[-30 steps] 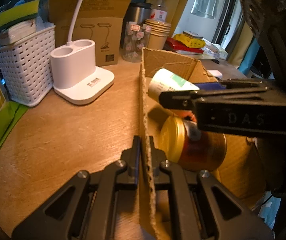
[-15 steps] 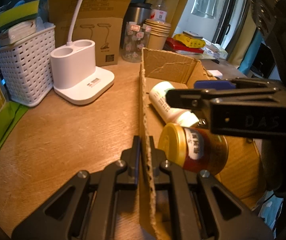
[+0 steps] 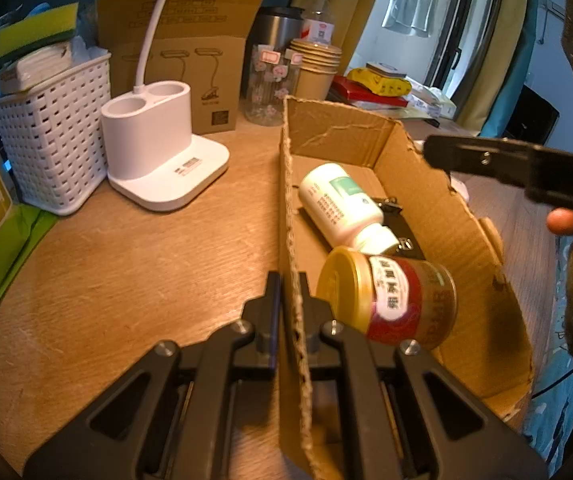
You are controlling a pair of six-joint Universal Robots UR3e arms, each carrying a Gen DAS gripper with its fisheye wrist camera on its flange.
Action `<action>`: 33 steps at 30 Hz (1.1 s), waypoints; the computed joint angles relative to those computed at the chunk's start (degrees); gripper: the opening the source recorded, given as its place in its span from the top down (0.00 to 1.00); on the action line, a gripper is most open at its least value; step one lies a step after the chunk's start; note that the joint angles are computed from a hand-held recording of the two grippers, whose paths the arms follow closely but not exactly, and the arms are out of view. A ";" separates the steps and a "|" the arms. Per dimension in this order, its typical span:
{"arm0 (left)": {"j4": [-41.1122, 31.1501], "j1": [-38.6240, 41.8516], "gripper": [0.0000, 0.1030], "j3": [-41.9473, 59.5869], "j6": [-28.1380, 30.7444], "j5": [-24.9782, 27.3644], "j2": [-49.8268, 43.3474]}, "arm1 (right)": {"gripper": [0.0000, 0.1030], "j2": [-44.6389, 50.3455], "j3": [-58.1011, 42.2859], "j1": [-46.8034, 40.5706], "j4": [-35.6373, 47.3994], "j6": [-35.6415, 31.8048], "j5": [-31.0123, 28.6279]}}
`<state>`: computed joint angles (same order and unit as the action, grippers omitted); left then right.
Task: Organize rigid objects
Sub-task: 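Open the right gripper to drop the pill bottle into the box, then move the right gripper to the white earbud case and grasp it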
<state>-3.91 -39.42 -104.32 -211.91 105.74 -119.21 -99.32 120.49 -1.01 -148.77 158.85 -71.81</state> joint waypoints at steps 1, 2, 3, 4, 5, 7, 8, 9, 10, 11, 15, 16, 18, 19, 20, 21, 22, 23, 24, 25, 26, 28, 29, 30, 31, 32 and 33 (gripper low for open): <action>-0.04 -0.03 0.94 0.09 0.03 0.08 -0.04 | 0.39 -0.84 0.36 -0.82 0.27 -0.01 0.20; -0.04 -0.04 0.94 0.12 0.06 0.12 -0.05 | 0.38 -1.63 0.75 -1.57 0.52 -0.14 0.52; -0.02 -0.08 0.94 0.07 0.07 0.19 -0.02 | 0.38 -2.70 1.26 -2.45 0.79 -0.21 0.77; 0.02 -0.14 0.94 0.02 0.06 0.27 0.00 | 0.38 -3.58 1.69 -3.17 0.90 -0.20 0.88; 0.02 -0.14 0.94 0.02 0.06 0.27 0.00 | 0.38 -4.91 2.31 -4.42 1.16 -0.34 1.34; -0.02 -0.21 0.94 0.11 0.07 0.47 -0.03 | 0.38 -6.53 3.42 -6.13 0.73 -0.46 2.17; 0.02 -0.43 0.94 0.17 0.05 0.87 -0.05 | 0.38 -7.40 4.18 -7.07 0.30 -0.54 2.37; -0.10 -0.75 0.94 0.31 -0.01 1.27 -0.06 | 0.38 -8.01 4.72 -7.80 0.00 -0.48 2.18; -0.16 -0.97 0.94 0.36 0.01 1.66 -0.01 | 0.38 -8.95 5.28 -8.69 0.03 -0.32 2.18; -0.15 -1.18 0.94 0.38 -0.02 1.98 -0.01 | 0.38 -10.15 5.90 -9.85 0.35 -0.40 2.75; -0.70 -1.22 0.94 0.67 0.00 2.20 -0.04 | 0.38 -15.27 8.17 -15.11 0.90 -0.78 4.91; -0.71 -1.23 0.94 0.72 -0.02 2.19 -0.09 | 0.38 -15.99 8.30 -16.07 0.95 -0.68 4.90; -0.72 -1.23 0.94 0.70 0.04 2.25 -0.08 | 0.38 -17.09 8.47 -18.03 1.13 -0.63 5.51; -0.79 -1.24 0.94 0.79 -0.01 2.24 -0.14 | 0.38 -17.49 8.51 -18.98 1.10 -0.66 5.78; -0.85 -1.13 0.94 0.82 -0.01 2.09 -0.18 | 0.38 -17.60 8.44 -19.53 0.88 -0.57 5.66; -0.94 -1.15 0.94 0.75 -0.17 1.99 -0.07 | 0.38 -17.65 8.33 -20.05 0.64 -0.53 5.52; -0.99 -1.06 0.94 0.78 -0.15 1.86 -0.10 | 0.38 -17.73 8.30 -20.72 0.37 -0.51 5.72; -1.04 -1.00 0.94 0.80 -0.12 1.75 -0.12 | 0.38 -17.79 8.30 -21.30 0.23 -0.54 6.10; -0.95 -0.97 0.94 0.73 -0.07 1.73 -0.10 | 0.38 -17.80 8.36 -21.90 0.00 -0.63 6.58; -0.84 -0.96 0.94 0.67 -0.01 1.77 -0.07 | 0.38 -17.55 8.46 -22.37 -0.58 -0.69 6.91; -0.71 -1.01 0.94 0.56 0.09 1.92 -0.01 | 0.38 -17.07 8.46 -22.57 -1.13 -0.67 6.91; -0.59 -1.04 0.94 0.52 0.16 1.91 -0.09 | 0.38 -15.04 8.20 -22.58 -2.56 -0.91 6.53; -0.72 -1.06 0.94 0.56 0.09 1.96 -0.10 | 0.38 -13.92 8.23 -22.22 -3.64 -0.93 5.86; -0.89 -1.00 0.94 0.61 0.02 1.83 -0.08 | 0.38 -12.57 8.30 -21.79 -5.06 -0.96 5.06; -1.02 -0.86 0.94 0.57 -0.04 1.57 -0.03 | 0.38 -10.86 8.35 -21.49 -6.48 -1.08 4.51; -1.06 -0.80 0.94 0.52 -0.11 1.43 0.00 | 0.38 -9.70 8.39 -21.51 -7.24 -1.19 4.39; -1.05 -0.82 0.94 0.46 -0.15 1.41 0.01 | 0.38 -7.70 8.30 -21.39 -8.58 -1.17 4.02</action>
